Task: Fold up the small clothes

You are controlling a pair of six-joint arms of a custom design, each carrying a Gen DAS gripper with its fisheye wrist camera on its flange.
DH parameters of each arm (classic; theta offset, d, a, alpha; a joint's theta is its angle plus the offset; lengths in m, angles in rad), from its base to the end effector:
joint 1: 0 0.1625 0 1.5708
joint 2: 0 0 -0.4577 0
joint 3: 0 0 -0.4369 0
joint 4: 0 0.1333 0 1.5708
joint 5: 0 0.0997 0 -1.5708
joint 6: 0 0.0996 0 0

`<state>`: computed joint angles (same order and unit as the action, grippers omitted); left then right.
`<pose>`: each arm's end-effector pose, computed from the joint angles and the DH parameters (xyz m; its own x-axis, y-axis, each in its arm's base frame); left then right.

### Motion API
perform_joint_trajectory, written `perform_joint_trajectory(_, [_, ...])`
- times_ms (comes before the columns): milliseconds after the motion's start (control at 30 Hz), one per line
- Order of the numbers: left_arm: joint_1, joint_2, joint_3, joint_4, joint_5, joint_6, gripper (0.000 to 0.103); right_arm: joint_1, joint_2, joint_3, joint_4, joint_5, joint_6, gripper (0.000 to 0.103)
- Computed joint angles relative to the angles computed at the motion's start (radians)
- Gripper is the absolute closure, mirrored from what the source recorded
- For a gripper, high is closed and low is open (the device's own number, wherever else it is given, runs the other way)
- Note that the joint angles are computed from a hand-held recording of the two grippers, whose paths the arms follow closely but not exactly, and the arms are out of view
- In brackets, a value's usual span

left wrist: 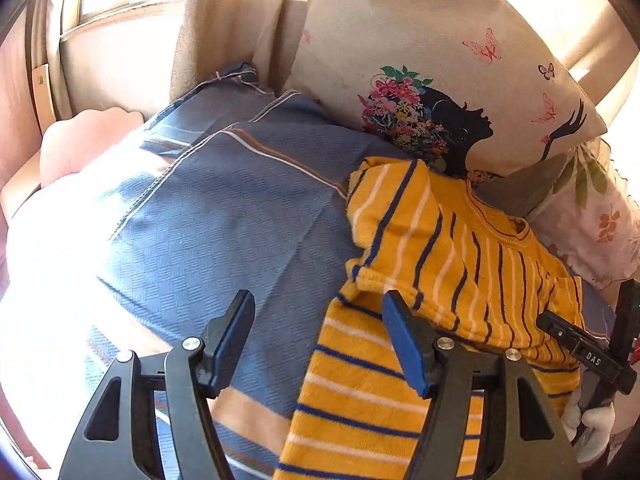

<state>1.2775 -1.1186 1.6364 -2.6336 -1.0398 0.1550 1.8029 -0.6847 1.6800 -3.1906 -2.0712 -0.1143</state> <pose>-0.0292 -0.7322 0.3362 -0.8524 0.1244 -0.5079 0.3834 0.8091 -0.4454 0.2498 -0.6852 0.0728 -0.8911 -0.0193 0.4534 -0.2901 0.7925 -0.5365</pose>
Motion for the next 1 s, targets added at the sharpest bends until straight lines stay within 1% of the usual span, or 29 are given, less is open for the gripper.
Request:
perform_joint_trajectory(67, [0.001,-0.028,0.024,0.011,-0.001,-0.001,0.038,0.008,-0.005,0.002,-0.001,-0.029,0.004,0.042])
perform_joint_trajectory(100, [0.002,-0.042,0.034,0.023,-0.006,-0.001,0.038,0.017,-0.006,0.003,-0.012,-0.061,-0.001,0.042])
perform_joint_trajectory(167, [0.007,-0.067,0.053,0.055,-0.019,0.001,0.038,0.037,-0.017,0.025,-0.072,-0.145,-0.017,0.042])
perform_joint_trajectory(267, [0.015,-0.099,0.084,0.087,-0.045,0.015,0.038,0.049,-0.087,0.108,-0.158,-0.192,-0.018,0.042])
perform_joint_trajectory(300, [0.018,-0.107,0.094,0.096,-0.052,0.019,0.038,0.054,-0.113,0.139,-0.187,-0.219,-0.017,0.041])
perform_joint_trajectory(467, [0.031,-0.142,0.138,0.121,-0.109,0.021,0.038,0.082,-0.246,0.293,-0.412,-0.377,-0.054,0.041])
perform_joint_trajectory(500, [0.033,-0.148,0.145,0.123,-0.122,0.018,0.038,0.084,-0.282,0.327,-0.462,-0.39,-0.051,0.036])
perform_joint_trajectory(533, [0.035,-0.153,0.152,0.127,-0.131,0.013,0.038,0.078,-0.331,0.369,-0.493,-0.382,-0.026,0.033])
perform_joint_trajectory(567, [0.037,-0.16,0.159,0.131,-0.139,0.007,0.038,0.068,-0.392,0.413,-0.496,-0.36,0.028,0.031])
perform_joint_trajectory(600, [0.038,-0.162,0.161,0.133,-0.147,0.0,0.038,0.058,-0.454,0.455,-0.501,-0.334,0.083,0.03])
perform_joint_trajectory(633, [0.04,-0.17,0.167,0.136,-0.158,-0.006,0.038,0.053,-0.507,0.491,-0.525,-0.318,0.113,0.03])
perform_joint_trajectory(667, [0.04,-0.18,0.175,0.14,-0.168,-0.01,0.038,0.055,-0.545,0.516,-0.561,-0.32,0.106,0.03])
perform_joint_trajectory(700, [0.04,-0.192,0.187,0.14,-0.176,-0.015,0.038,0.071,-0.564,0.528,-0.596,-0.355,0.076,0.028])
perform_joint_trajectory(733, [0.04,-0.203,0.198,0.139,-0.184,-0.017,0.038,0.092,-0.571,0.532,-0.616,-0.406,0.047,0.027])
perform_joint_trajectory(767, [0.04,-0.217,0.211,0.138,-0.192,-0.018,0.038,0.111,-0.585,0.543,-0.607,-0.438,0.037,0.024])
perform_joint_trajectory(800, [0.041,-0.231,0.225,0.14,-0.202,-0.018,0.038,0.121,-0.604,0.562,-0.566,-0.433,0.055,0.023])
perform_joint_trajectory(833, [0.043,-0.245,0.239,0.144,-0.211,-0.02,0.038,0.125,-0.623,0.586,-0.499,-0.411,0.089,0.023])
perform_joint_trajectory(900, [0.049,-0.264,0.257,0.166,-0.232,-0.03,0.038,0.12,-0.629,0.624,-0.356,-0.346,0.162,0.023])
perform_joint_trajectory(967, [0.061,-0.279,0.274,0.192,-0.259,-0.041,0.038,0.103,-0.584,0.647,-0.265,-0.256,0.219,0.023])
perform_joint_trajectory(1000, [0.061,-0.292,0.297,0.165,-0.266,-0.033,0.037,0.089,-0.553,0.657,-0.24,-0.201,0.242,0.023])
